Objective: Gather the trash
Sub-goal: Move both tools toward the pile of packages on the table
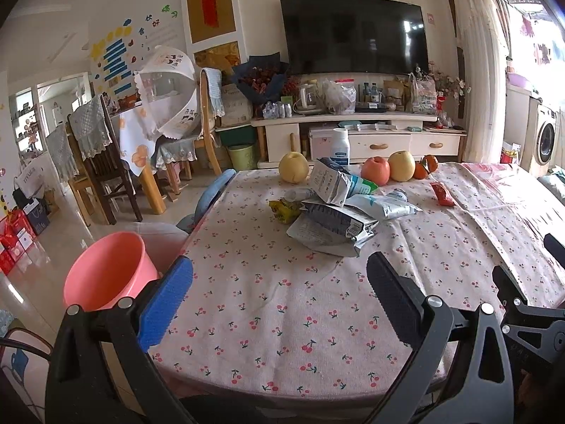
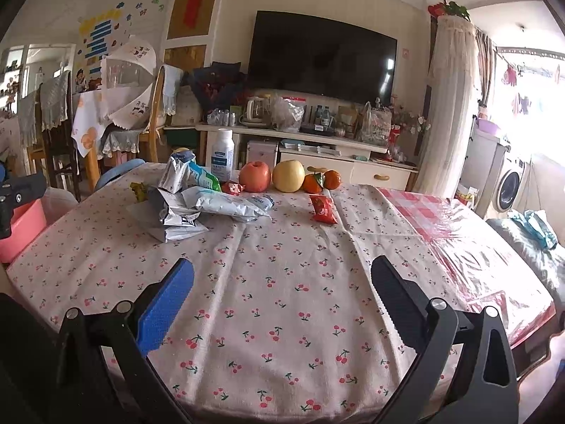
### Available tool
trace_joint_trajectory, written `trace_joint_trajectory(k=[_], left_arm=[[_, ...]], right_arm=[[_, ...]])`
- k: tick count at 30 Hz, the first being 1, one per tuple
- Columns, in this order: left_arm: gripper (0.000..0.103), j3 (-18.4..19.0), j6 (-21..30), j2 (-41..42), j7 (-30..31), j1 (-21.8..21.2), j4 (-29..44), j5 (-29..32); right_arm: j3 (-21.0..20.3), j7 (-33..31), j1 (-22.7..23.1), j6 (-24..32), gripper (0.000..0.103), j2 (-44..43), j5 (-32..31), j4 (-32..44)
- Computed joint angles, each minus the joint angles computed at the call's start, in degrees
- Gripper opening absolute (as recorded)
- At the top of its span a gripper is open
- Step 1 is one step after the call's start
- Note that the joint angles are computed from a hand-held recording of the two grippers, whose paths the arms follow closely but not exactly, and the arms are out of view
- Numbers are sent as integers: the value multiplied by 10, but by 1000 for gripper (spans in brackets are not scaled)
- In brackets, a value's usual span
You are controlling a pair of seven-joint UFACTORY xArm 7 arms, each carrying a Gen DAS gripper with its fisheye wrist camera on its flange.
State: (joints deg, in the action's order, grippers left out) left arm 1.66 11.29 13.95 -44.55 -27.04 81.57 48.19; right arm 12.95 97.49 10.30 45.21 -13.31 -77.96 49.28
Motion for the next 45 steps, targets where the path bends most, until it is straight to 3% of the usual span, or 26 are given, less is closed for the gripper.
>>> trace_joint_trajectory(k=[12, 21, 29, 35, 37, 40, 45], left_arm=[[99, -2, 4, 16, 44, 1, 4, -34], [99, 8, 6, 34, 61, -10, 10, -54], [99, 2, 13, 63, 106, -5, 24, -96], [99, -55, -4, 88, 229, 39, 36, -226], [99, -97, -3, 103, 292, 69, 50, -286], [99, -128, 6, 127, 349, 88, 79, -343], [99, -147, 33, 171, 413, 90, 138, -405]], right_arm=[[-9, -25, -1, -41, 99, 14, 2, 8], [-9, -37, 3, -38, 99, 25, 0, 17], [-30, -60, -10, -75, 99, 32, 40, 15], [-51, -75, -35, -136, 99, 35, 82, 4], [-57, -79, -46, -157, 99, 35, 98, 0], [-65, -79, -65, -194, 99, 34, 119, -8], [-74, -76, -100, -250, 99, 34, 143, -18]])
